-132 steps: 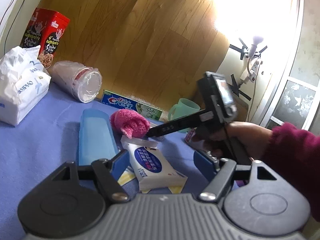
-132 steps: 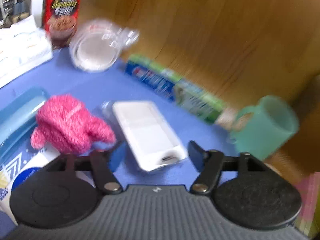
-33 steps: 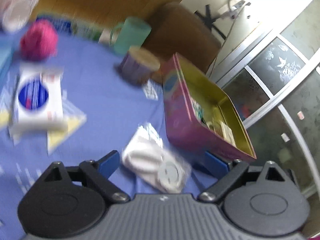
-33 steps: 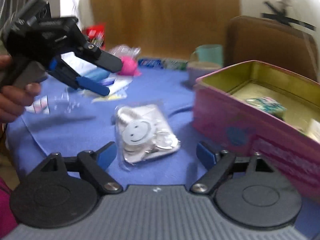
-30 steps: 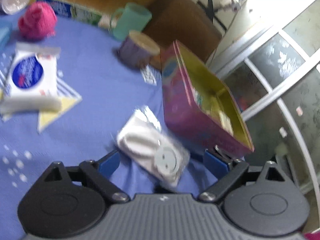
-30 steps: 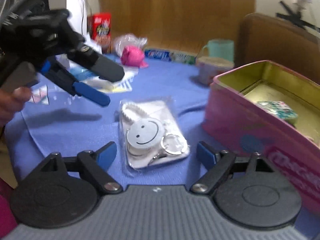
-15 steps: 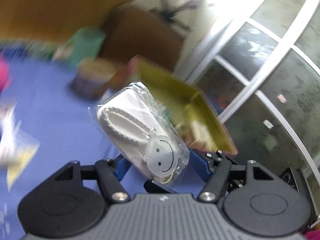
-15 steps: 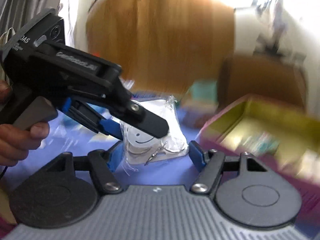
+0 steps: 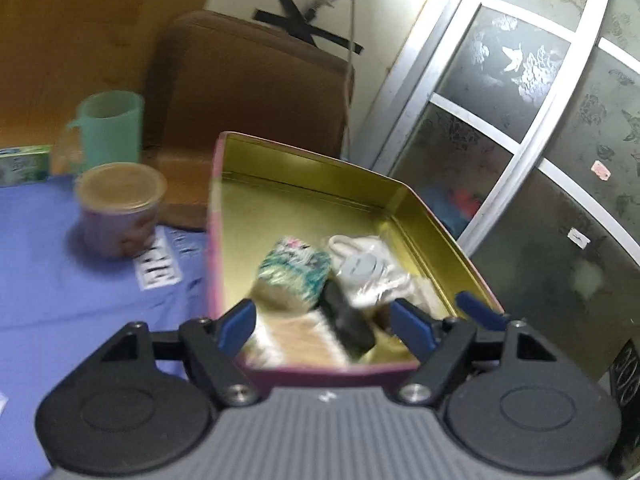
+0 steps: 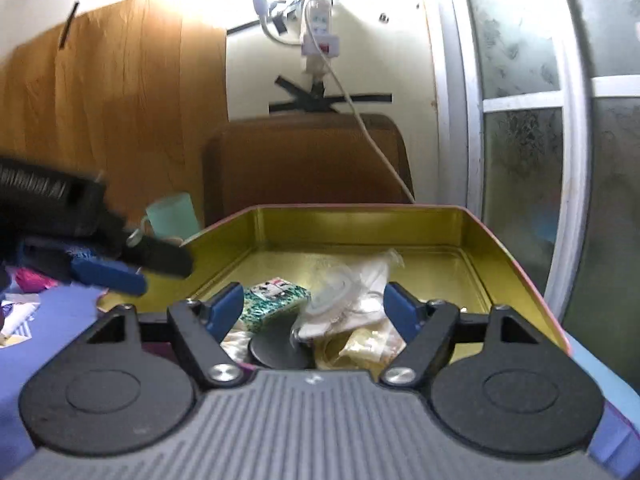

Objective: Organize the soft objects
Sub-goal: 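Drop the smiley-face bag into the pink tin with the left gripper, then move the left gripper to the white wet-wipes pack with blue label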

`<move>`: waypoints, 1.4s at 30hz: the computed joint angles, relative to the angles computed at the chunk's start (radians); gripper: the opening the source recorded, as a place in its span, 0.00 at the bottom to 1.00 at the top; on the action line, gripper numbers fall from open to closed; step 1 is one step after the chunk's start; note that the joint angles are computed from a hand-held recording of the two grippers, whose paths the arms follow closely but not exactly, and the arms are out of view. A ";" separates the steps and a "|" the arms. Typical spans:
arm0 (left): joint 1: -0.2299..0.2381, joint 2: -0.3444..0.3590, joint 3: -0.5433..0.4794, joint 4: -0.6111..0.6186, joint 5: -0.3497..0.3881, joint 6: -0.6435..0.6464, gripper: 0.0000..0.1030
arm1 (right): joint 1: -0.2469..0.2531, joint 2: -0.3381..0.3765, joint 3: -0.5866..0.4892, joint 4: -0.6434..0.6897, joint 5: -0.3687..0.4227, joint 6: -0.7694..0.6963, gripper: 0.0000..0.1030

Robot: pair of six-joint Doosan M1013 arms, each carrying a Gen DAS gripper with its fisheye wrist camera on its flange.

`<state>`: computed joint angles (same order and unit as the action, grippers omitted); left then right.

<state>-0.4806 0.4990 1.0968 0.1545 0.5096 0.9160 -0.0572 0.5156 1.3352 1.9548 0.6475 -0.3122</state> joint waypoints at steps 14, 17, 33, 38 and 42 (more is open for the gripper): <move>-0.046 -0.324 0.498 0.739 0.085 -0.894 0.76 | 0.043 -0.015 -0.043 -0.331 0.418 0.211 0.61; -0.034 -0.368 0.565 0.822 0.101 -1.075 0.76 | 0.090 -0.011 -0.088 -0.499 0.467 0.275 0.63; -0.021 -0.433 0.652 0.968 0.065 -1.293 0.75 | 0.219 0.008 -0.190 -0.787 0.447 0.444 0.27; 0.009 -0.388 0.590 0.741 -0.055 -1.055 0.75 | 0.161 -0.006 -0.139 -0.752 0.469 0.419 0.04; 0.019 -0.320 0.483 0.634 0.021 -0.877 0.84 | 0.133 -0.014 -0.111 -0.729 0.491 0.385 0.09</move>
